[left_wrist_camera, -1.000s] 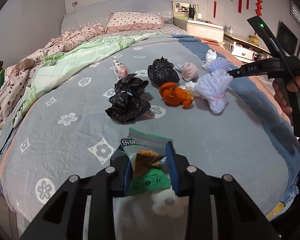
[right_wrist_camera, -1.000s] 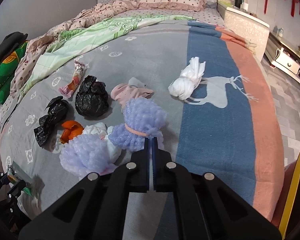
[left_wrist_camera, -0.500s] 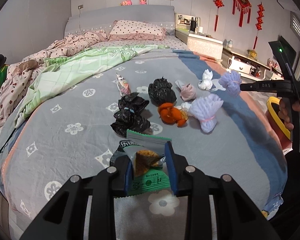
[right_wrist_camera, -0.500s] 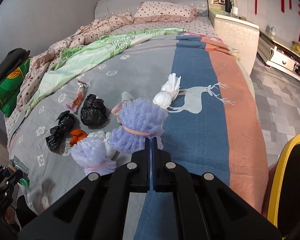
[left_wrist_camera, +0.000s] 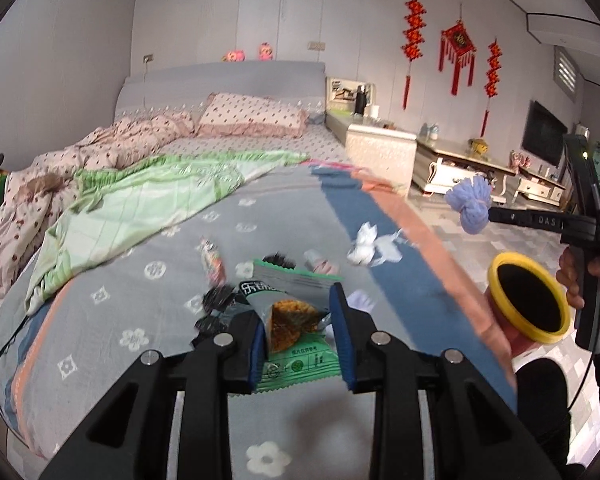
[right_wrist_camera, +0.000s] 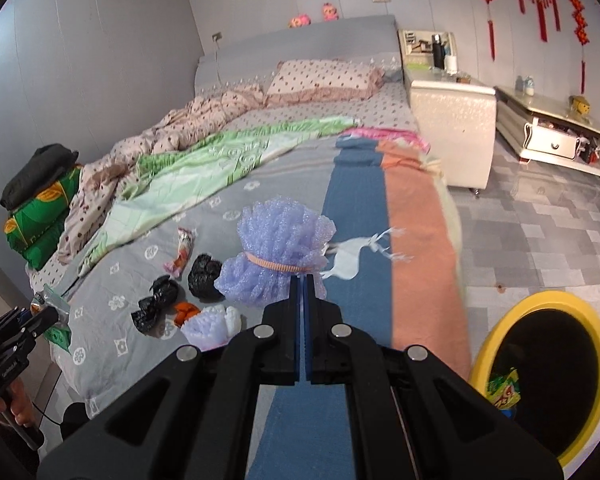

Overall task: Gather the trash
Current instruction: 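Carry the biscuit packet and lavender sponge over the yellow bin with both grippers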

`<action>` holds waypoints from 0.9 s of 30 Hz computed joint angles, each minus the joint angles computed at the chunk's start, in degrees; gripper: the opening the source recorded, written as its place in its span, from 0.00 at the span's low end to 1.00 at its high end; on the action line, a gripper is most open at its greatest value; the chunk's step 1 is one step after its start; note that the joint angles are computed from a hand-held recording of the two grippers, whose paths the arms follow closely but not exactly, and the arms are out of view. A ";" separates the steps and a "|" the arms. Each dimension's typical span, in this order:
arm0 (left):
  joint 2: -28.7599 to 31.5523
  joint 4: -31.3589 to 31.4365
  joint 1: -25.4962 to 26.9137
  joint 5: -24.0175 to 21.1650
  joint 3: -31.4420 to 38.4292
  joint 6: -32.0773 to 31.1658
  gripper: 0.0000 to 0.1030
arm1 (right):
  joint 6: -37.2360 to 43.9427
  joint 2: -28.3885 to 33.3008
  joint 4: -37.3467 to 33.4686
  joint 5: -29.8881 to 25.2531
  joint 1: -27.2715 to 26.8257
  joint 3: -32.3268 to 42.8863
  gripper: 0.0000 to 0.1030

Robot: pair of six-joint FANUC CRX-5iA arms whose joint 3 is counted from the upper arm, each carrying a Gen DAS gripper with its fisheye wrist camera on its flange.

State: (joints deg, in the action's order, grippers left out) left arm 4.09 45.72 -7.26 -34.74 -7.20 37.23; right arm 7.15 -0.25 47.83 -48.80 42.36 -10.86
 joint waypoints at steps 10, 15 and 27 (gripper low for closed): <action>2.96 -0.44 -8.93 1.77 9.24 2.03 0.26 | -4.74 -11.75 7.17 -8.03 0.40 -6.49 0.01; 5.25 -0.84 -12.96 1.55 13.88 3.39 0.26 | -6.22 -17.80 9.94 -13.61 1.09 -9.17 0.01; 13.57 -6.16 -22.00 -1.67 28.49 10.44 0.26 | -5.52 -28.89 13.60 -26.88 2.21 -12.41 0.01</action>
State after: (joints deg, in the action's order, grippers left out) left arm 17.66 39.56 -29.26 -36.41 21.30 47.66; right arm 1.63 -29.15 61.43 -75.67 44.57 -23.26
